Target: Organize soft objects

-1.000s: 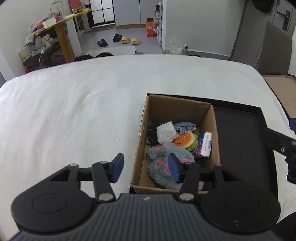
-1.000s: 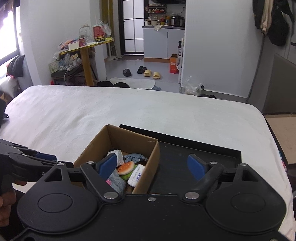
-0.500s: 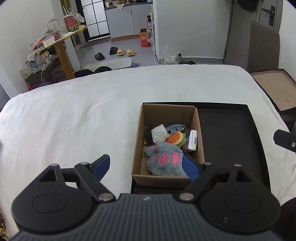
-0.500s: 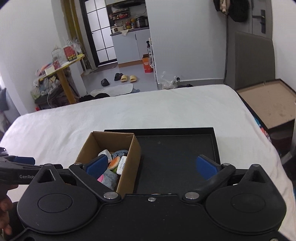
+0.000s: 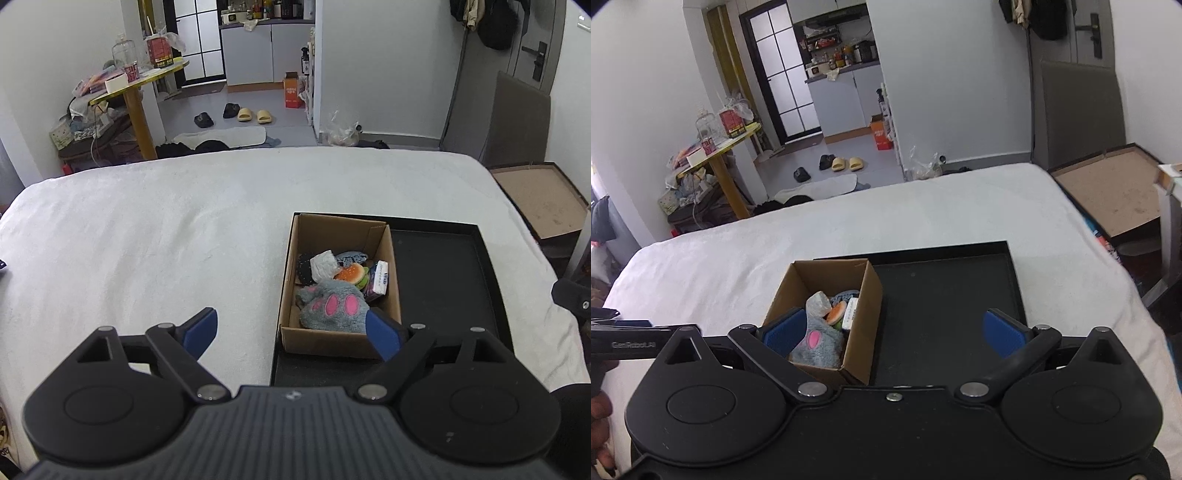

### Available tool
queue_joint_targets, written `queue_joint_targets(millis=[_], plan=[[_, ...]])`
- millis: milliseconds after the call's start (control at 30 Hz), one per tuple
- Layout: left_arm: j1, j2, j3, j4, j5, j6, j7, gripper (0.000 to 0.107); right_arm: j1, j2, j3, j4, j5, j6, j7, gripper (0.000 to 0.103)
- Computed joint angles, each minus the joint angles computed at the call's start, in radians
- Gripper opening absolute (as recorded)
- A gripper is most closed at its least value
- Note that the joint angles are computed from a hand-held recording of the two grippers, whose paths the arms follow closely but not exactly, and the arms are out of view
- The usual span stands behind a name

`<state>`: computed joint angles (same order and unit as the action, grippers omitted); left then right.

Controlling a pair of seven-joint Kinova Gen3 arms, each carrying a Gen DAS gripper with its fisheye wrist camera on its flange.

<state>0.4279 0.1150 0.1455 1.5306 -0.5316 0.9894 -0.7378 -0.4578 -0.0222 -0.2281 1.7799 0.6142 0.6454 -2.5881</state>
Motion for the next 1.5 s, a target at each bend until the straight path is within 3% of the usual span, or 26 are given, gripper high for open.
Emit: queue_joint_targets(millis=[233, 400, 533, 633, 867, 1000, 1367, 1500], plan=[[-0.003, -0.047, 0.018, 0.031, 0.004, -0.005, -0.010, 0.087, 0.001, -0.025, -0.021, 0.027, 0.040, 0.065, -0.123, 0.103], [0.003, -0.085, 0.047, 0.053, -0.016, 0.014, 0.007, 0.087, -0.001, -0.049, -0.044, 0.040, 0.035, 0.095, -0.147, 0.103], [0.010, -0.118, 0.080, 0.062, -0.045, 0.045, 0.059, 0.087, -0.010, -0.057, -0.084, 0.018, 0.055, 0.182, -0.175, 0.103], [0.018, -0.128, 0.104, 0.055, -0.072, 0.084, 0.074, 0.088, -0.026, -0.084, -0.085, 0.026, 0.042, 0.178, -0.154, 0.103], [0.007, -0.179, 0.141, 0.074, -0.061, 0.099, 0.089, 0.091, -0.027, -0.139, -0.124, 0.033, 0.010, 0.192, -0.150, 0.103], [-0.009, -0.206, 0.147, 0.092, -0.012, 0.081, 0.057, 0.091, -0.028, -0.126, -0.192, -0.004, 0.065, 0.300, -0.184, 0.103], [-0.030, -0.234, 0.193, 0.122, -0.008, 0.074, 0.070, 0.092, -0.052, -0.138, -0.193, 0.009, 0.068, 0.338, -0.206, 0.103], [-0.039, -0.246, 0.180, 0.118, 0.045, 0.063, 0.040, 0.092, -0.059, -0.136, -0.208, 0.010, 0.092, 0.361, -0.224, 0.103]])
